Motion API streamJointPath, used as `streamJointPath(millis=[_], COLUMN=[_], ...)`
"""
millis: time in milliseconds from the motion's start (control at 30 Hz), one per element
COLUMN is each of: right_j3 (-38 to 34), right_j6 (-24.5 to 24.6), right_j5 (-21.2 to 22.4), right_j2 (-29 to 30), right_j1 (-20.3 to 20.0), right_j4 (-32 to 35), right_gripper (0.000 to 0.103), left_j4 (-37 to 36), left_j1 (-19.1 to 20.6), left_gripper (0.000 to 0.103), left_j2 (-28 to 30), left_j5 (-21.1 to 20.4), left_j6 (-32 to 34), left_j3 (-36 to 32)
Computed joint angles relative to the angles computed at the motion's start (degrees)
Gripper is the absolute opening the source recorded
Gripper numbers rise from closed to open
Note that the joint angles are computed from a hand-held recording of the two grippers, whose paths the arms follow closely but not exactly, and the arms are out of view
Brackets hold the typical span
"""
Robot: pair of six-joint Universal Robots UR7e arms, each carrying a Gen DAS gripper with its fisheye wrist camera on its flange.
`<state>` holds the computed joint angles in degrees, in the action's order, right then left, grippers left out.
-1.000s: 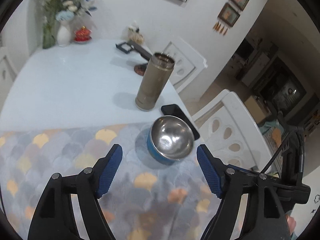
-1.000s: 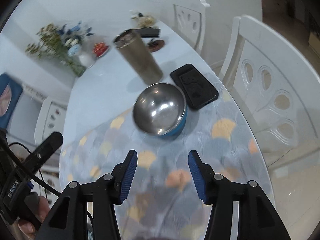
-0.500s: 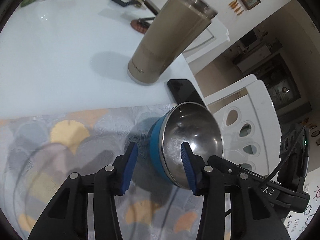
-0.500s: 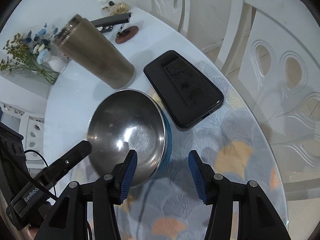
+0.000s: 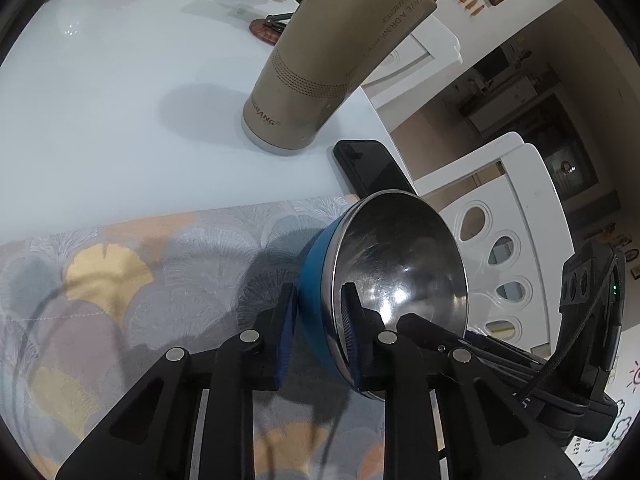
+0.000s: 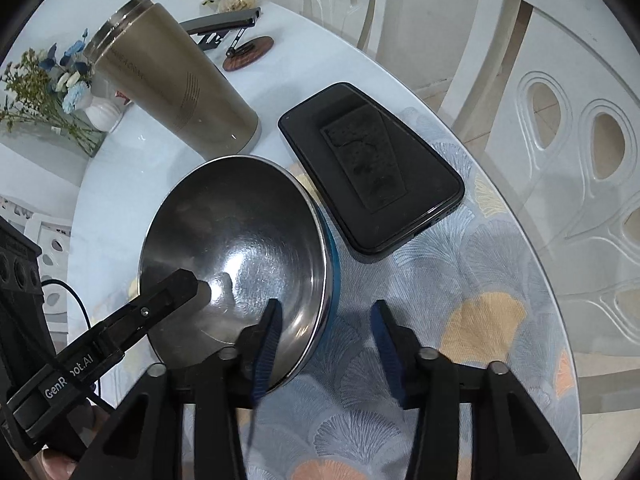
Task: Organize plates and bowls
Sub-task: 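Grasp the blue-exterior steel bowl rim with both grippers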
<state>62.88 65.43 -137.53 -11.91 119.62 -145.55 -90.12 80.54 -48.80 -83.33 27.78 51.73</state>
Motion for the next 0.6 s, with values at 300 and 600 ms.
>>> streamJointPath(millis=[300, 600], right_j3=[-1.4, -3.2], right_j6=[-1.7, -1.5], right_j5=[0.1, -0.7], right_j2=[0.8, 1.5], right_j1=[0.2, 1.1], right_j4=[0.2, 2.4], right_gripper=[0.028, 0.028], left_j4=[-0.6, -1.6], left_j1=[-0.1, -0.2], left_gripper=[0.019, 0.019], left_j2=[-0.2, -1.8], left_j5=[0.0, 0.1], left_j6=[0.4, 0.7], left_j3=[0.7, 2.3])
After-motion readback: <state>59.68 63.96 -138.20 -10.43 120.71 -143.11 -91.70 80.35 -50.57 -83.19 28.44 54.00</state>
